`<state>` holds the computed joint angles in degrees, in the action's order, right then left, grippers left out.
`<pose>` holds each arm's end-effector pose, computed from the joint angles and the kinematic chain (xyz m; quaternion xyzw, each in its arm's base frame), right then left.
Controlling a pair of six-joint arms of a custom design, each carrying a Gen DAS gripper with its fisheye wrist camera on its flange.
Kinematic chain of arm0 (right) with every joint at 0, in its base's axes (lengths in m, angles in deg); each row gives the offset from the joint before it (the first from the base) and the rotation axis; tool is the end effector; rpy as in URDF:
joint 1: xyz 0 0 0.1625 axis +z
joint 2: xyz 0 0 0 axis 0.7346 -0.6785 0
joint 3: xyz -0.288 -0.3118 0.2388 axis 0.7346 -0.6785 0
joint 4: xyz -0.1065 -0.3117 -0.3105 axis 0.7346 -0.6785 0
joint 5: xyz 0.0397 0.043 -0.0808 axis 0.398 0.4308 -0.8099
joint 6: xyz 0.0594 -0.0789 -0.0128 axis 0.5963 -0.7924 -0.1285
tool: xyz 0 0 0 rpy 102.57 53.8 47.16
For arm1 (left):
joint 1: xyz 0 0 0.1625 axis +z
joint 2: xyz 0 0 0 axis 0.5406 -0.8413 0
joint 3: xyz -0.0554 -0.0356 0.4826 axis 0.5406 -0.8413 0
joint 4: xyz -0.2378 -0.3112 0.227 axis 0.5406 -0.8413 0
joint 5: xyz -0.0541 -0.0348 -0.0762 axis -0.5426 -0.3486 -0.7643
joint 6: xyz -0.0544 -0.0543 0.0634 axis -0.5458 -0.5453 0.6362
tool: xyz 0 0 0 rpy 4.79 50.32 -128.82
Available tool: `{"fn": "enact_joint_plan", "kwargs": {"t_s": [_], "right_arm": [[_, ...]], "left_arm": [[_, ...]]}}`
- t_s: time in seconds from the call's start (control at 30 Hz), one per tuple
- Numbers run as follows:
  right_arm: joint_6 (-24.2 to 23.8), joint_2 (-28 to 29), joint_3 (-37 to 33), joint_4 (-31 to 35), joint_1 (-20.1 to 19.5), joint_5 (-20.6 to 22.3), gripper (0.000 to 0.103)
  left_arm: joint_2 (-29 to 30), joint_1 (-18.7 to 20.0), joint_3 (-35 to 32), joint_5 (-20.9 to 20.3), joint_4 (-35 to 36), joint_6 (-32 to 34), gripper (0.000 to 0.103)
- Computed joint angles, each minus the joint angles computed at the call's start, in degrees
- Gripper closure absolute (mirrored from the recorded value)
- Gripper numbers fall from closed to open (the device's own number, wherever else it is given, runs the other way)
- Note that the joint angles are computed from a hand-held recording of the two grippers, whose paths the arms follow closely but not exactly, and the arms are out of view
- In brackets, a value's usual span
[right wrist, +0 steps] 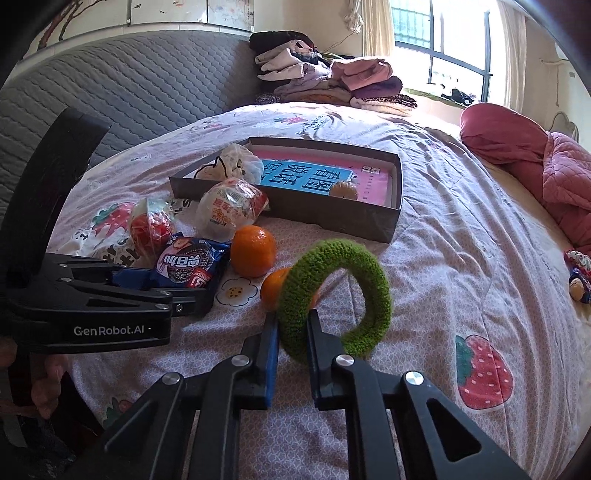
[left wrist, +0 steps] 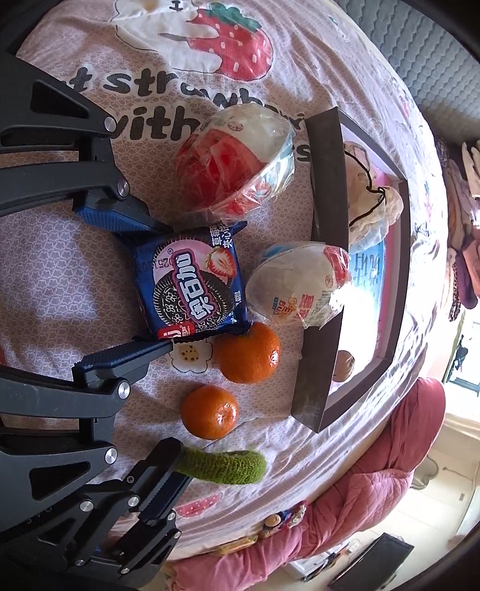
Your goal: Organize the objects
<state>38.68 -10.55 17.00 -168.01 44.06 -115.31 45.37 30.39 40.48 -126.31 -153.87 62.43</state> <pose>0.1294 -0.7729 0.1118 0.3872 -0.8640 0.2320 0.2230 -0.1626 -0.7694 0.0671 0.0296 0.9161 -0.2716 0.2934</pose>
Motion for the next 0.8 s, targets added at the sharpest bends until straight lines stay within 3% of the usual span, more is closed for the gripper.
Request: {"fn": "enact_joint_plan", "kwargs": {"t_s": [0.8], "right_arm": [[1.3,-3.3,3.7,-2.1,-1.3,8.0,0.089]], "left_arm": [[-3.6,-2.4,6.6,-3.0,-5.9,5.3,0.05]]}}
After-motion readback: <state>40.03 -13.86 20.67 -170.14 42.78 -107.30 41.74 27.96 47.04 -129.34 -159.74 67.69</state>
